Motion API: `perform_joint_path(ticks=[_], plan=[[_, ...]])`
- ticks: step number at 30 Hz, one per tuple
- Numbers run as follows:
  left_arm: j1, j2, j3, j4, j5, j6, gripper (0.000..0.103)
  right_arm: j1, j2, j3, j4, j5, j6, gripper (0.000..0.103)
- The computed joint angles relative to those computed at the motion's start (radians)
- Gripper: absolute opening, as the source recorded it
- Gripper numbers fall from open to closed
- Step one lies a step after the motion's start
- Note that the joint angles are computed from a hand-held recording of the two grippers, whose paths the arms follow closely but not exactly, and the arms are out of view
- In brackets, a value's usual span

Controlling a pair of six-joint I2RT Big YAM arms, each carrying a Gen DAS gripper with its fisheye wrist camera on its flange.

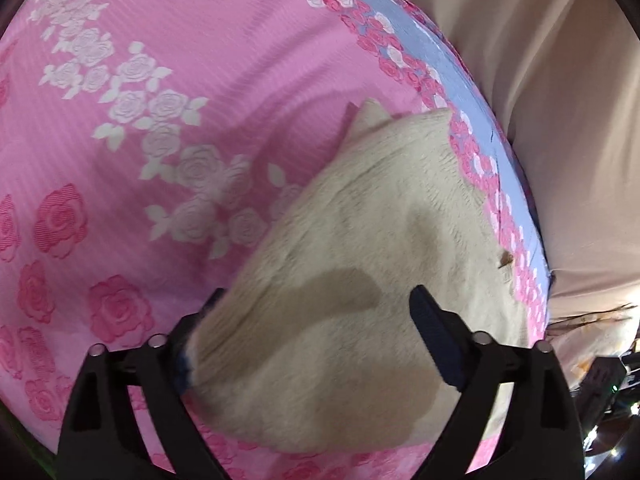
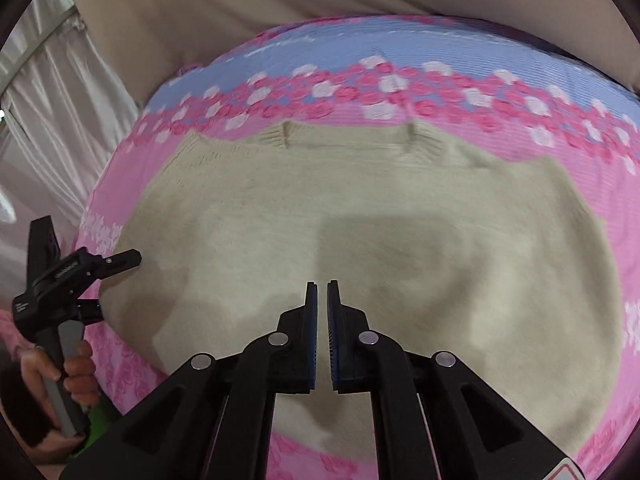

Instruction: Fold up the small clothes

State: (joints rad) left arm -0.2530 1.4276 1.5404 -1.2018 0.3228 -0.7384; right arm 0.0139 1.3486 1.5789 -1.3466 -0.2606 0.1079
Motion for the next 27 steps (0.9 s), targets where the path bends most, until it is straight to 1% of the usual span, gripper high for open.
perform_joint_path(ticks=[3, 4, 5, 6, 7, 8, 9, 12, 14, 15, 16, 19, 21, 24, 25, 27], plan=[[-0.002, 0.023, 0.022, 0.001, 0.01, 0.026, 0.087, 0.018, 0.046, 0.024, 0.013, 0.031, 0.035, 0.005], [-0.003, 0.028, 0.027, 0.006, 0.008, 0.033, 0.08, 0.025, 0.063, 0.031, 0.019, 0.039, 0.053, 0.005], [-0.002, 0.03, 0.027, 0.014, 0.012, 0.041, 0.07, 0.026, 0.081, 0.039, 0.007, 0.05, 0.051, 0.005], [0.005, 0.031, 0.023, 0.022, 0.036, 0.043, 0.042, 0.028, 0.098, 0.045, -0.007, 0.061, 0.042, 0.005], [0.014, 0.033, 0.018, 0.028, 0.069, 0.032, 0.023, 0.027, 0.099, 0.034, 0.002, 0.062, 0.033, 0.004], [0.026, 0.026, 0.001, 0.056, 0.116, -0.007, 0.019, 0.031, 0.095, 0.026, 0.017, 0.072, 0.03, 0.003], [0.034, 0.012, -0.014, 0.089, 0.14, -0.042, 0.015, 0.034, 0.096, 0.028, 0.015, 0.079, 0.028, 0.003], [0.022, -0.003, 0.018, 0.117, 0.155, -0.018, 0.013, 0.035, 0.099, 0.03, 0.013, 0.079, 0.021, 0.003], [-0.006, -0.001, 0.074, 0.136, 0.183, -0.01, 0.013, 0.027, 0.101, 0.032, 0.011, 0.061, 0.022, 0.003], [-0.019, 0.007, 0.102, 0.135, 0.191, 0.001, 0.012, 0.023, 0.102, 0.032, 0.008, 0.051, 0.024, 0.003], [-0.047, 0.023, 0.153, 0.126, 0.192, 0.029, 0.012, 0.017, 0.105, 0.035, 0.005, 0.037, 0.024, 0.003], [-0.116, 0.073, 0.266, 0.106, 0.216, 0.074, 0.012, 0.002, 0.107, 0.037, -0.003, 0.005, 0.015, 0.003], [-0.16, 0.108, 0.327, 0.092, 0.227, 0.086, 0.012, -0.01, 0.109, 0.034, -0.001, -0.03, 0.018, 0.003], [-0.237, 0.175, 0.424, 0.053, 0.239, 0.11, 0.012, -0.047, 0.108, 0.018, 0.012, -0.124, 0.027, 0.002], [-0.257, 0.192, 0.45, 0.04, 0.232, 0.116, 0.012, -0.072, 0.107, 0.008, 0.016, -0.177, 0.035, 0.001], [-0.301, 0.235, 0.516, 0.014, 0.196, 0.134, 0.012, -0.123, 0.1, -0.014, 0.022, -0.279, 0.057, 0.0]])
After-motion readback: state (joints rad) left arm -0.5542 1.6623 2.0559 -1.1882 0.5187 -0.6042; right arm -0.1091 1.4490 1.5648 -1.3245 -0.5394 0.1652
